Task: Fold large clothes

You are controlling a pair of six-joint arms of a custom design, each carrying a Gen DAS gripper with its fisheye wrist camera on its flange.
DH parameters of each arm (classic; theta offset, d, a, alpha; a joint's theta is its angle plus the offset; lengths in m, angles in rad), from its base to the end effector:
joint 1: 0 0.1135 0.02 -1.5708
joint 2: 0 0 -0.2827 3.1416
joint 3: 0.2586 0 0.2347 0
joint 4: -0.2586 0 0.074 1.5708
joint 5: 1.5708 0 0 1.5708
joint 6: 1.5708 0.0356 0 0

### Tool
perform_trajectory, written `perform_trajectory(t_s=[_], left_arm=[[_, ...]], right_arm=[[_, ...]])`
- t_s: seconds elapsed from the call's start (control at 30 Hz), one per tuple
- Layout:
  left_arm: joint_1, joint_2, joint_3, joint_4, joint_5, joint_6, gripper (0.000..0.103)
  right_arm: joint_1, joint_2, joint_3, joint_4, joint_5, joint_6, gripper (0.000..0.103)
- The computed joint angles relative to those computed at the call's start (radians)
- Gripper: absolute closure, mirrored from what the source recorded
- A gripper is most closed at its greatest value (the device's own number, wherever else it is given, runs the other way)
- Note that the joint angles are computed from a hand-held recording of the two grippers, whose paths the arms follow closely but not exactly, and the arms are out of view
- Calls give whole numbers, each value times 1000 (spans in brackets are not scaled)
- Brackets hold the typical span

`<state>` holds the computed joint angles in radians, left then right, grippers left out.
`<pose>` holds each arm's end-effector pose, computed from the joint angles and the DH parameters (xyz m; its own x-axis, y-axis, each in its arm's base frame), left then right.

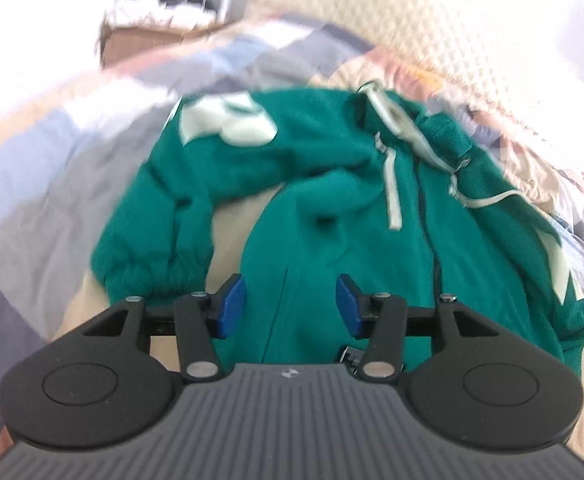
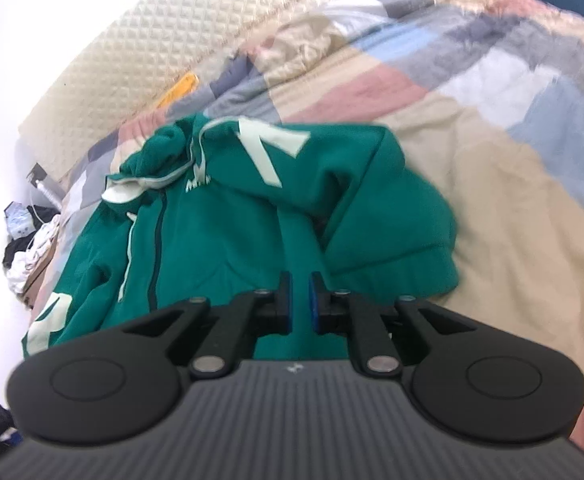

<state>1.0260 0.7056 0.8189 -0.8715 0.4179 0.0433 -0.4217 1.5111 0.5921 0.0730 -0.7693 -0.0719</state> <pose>0.0646 0.0787 0.3089 -0.3832 -0.5561 -0.7375 -0.6129 0.7504 -0.2474 0.2423 -0.0816 0.1772 -0.6722 0.2450 -0.6987 -0.1755 0.8641 0.4718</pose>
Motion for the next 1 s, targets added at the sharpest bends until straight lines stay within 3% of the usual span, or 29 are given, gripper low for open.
perform_trajectory(t_s=[0.03,0.07,0.1,0.17,0.3,0.43,0.53,0.63,0.73,0.93,1.0], left_arm=[[-26,-10,3,14,5,-14,47],[-88,-16,10,33,-24,-42,46],[-172,-16,17,56,-77,-73,46],[-376,0,27,117,-212,-129,45],[-643,103,14,272,-372,-186,45],[-663,243,-16,394,-322,-151,45],[-618,298,-59,478,-281,-128,45],[-517,353,-79,527,-170,-120,45],[-459,410,-83,576,-124,-92,45],[-368,533,-113,761,-38,-73,45],[-349,591,-121,826,-35,-63,45]], right_arm=[[2,-7,-7,18,0,4,88],[1,-9,-9,32,-5,5,81],[2,-8,-6,44,-16,8,65],[-5,-9,-16,83,-66,12,47],[34,-22,-20,154,-119,35,44],[169,-17,31,179,-73,38,44],[312,56,125,184,25,52,44],[469,187,257,175,147,75,45],[605,345,382,226,257,57,45],[793,713,816,166,424,154,49],[840,856,1029,99,495,153,49]])
